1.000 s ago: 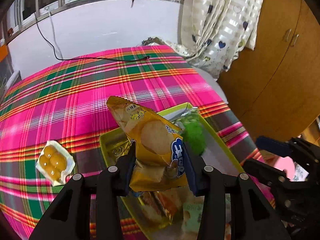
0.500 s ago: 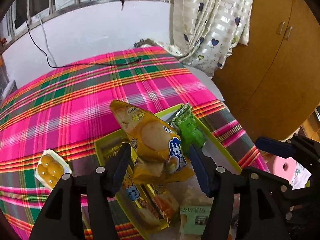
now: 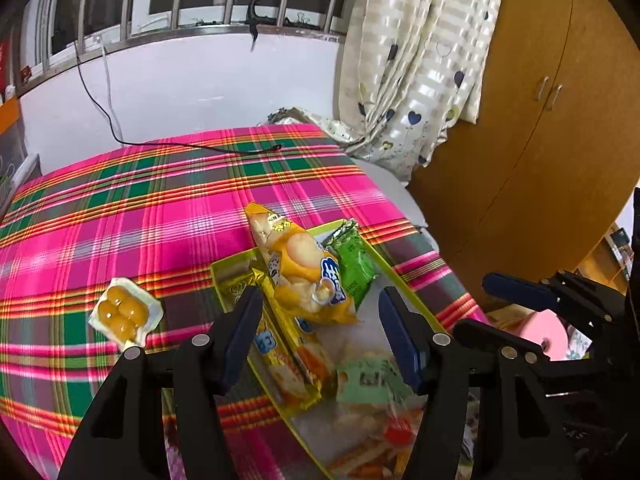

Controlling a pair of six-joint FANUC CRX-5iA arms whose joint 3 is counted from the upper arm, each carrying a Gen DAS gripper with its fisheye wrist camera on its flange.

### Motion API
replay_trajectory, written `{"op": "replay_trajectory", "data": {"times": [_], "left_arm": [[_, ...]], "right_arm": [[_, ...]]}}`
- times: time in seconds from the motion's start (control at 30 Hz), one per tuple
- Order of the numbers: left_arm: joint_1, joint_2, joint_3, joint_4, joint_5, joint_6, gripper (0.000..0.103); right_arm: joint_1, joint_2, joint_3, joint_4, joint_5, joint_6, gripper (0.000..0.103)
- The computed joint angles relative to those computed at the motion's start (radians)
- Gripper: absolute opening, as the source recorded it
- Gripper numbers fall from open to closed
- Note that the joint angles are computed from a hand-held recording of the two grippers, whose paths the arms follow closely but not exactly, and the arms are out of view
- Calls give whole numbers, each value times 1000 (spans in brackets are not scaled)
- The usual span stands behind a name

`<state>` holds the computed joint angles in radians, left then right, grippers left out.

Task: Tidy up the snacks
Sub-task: 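Lower the yellow bread bag into the box and open the left tool, then move the right tool to the purple candy bag on the table and grasp it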

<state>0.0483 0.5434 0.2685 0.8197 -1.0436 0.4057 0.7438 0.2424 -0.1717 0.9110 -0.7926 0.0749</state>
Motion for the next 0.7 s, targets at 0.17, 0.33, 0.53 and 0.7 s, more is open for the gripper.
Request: {"op": "replay_trajectory", "data": {"times": [0.17, 0.33, 0.53, 0.7], "left_arm": [[25, -48, -69, 45, 8, -41, 62], [56, -84, -120, 73, 5, -69, 62], [89, -108, -155, 97, -6, -83, 62], [114, -118, -177, 101, -17, -85, 62]], "right_arm": [[26, 3, 12, 9, -19, -4, 48], [51, 10, 29, 15, -37, 0, 48], [79, 18, 47, 23, -59, 1, 49], [94, 25, 59, 20, -63, 7, 49]]}}
